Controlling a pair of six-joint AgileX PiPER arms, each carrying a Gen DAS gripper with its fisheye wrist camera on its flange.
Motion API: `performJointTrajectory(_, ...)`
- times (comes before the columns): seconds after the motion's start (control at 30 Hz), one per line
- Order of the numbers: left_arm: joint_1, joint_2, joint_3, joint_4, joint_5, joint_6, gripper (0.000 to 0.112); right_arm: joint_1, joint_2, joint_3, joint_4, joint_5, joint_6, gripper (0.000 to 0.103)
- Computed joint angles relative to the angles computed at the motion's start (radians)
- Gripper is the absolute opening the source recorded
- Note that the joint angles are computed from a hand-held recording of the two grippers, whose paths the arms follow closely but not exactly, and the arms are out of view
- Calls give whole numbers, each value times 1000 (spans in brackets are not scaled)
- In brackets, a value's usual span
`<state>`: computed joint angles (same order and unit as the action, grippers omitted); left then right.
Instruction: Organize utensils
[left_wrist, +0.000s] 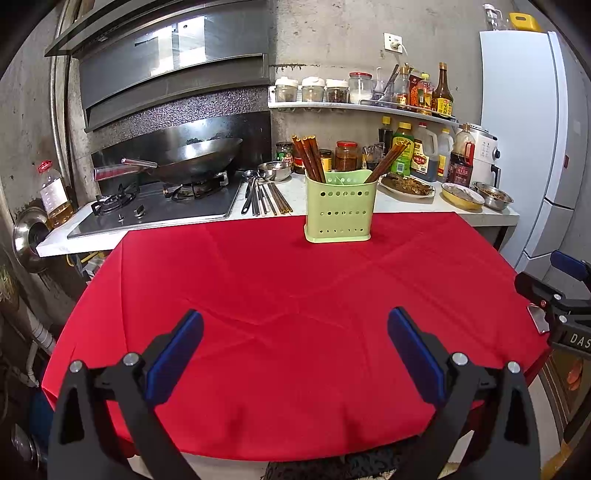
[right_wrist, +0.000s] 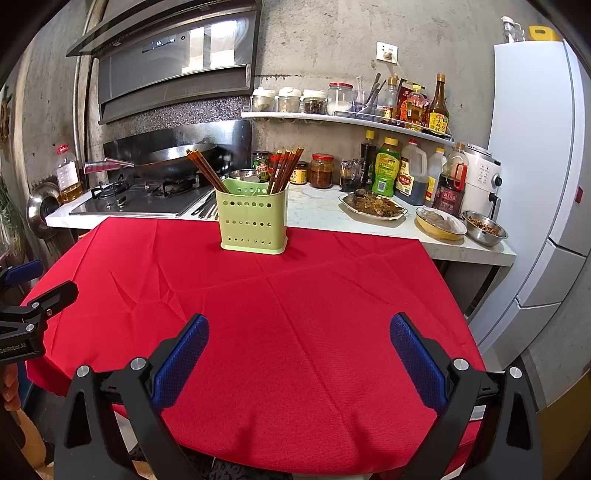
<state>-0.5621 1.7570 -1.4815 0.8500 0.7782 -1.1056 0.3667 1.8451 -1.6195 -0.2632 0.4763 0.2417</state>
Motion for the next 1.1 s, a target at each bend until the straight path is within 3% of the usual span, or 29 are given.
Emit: performJointTrajectory(1.1, 3, 0, 1, 0, -5, 2, 97, 4, -4, 7, -9, -4, 16, 97)
